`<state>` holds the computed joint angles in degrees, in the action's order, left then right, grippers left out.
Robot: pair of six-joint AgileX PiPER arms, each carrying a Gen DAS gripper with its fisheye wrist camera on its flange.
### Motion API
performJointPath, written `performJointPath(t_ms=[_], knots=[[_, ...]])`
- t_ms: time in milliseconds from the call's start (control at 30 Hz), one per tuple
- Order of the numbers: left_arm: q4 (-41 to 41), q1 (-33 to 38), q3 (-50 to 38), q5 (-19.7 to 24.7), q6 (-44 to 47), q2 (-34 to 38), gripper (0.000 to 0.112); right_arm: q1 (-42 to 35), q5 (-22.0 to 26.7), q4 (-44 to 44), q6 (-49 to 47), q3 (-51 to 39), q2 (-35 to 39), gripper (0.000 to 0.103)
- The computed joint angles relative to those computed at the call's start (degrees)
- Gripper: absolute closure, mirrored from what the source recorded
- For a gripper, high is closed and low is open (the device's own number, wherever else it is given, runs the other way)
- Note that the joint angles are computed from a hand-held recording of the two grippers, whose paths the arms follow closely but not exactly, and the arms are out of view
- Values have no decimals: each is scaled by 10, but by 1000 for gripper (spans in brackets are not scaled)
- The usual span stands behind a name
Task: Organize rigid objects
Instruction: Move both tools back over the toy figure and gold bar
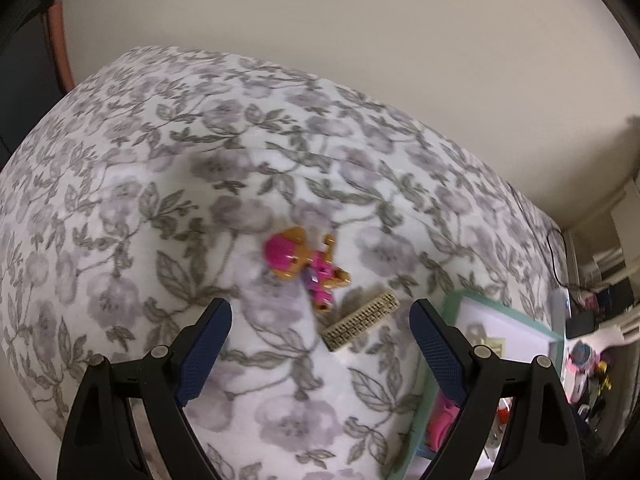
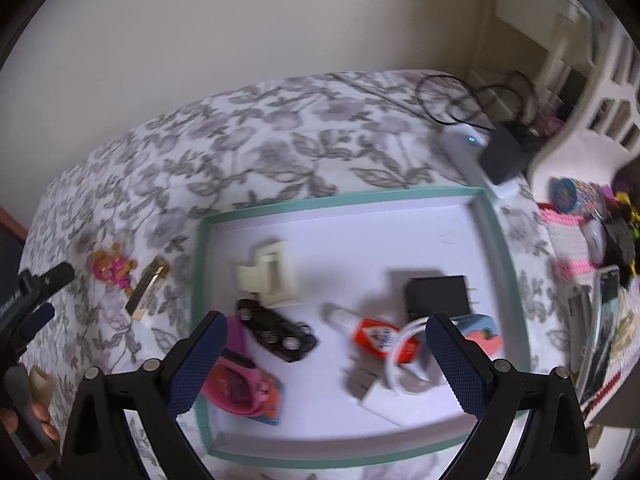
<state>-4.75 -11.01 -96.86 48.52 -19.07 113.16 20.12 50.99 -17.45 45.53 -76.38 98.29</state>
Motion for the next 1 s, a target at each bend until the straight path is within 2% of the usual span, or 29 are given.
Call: performJointPath(t_ms=[367, 567, 1000], knots=[[-32, 48, -25, 15, 33, 23, 21, 59, 21, 1, -20, -107, 84, 2], [-66, 69, -60, 39, 63, 55, 21, 69, 40, 19, -38, -178, 141, 2], [-78, 81, -153, 94, 74, 131, 21, 82, 71, 45, -76, -300, 232, 2]])
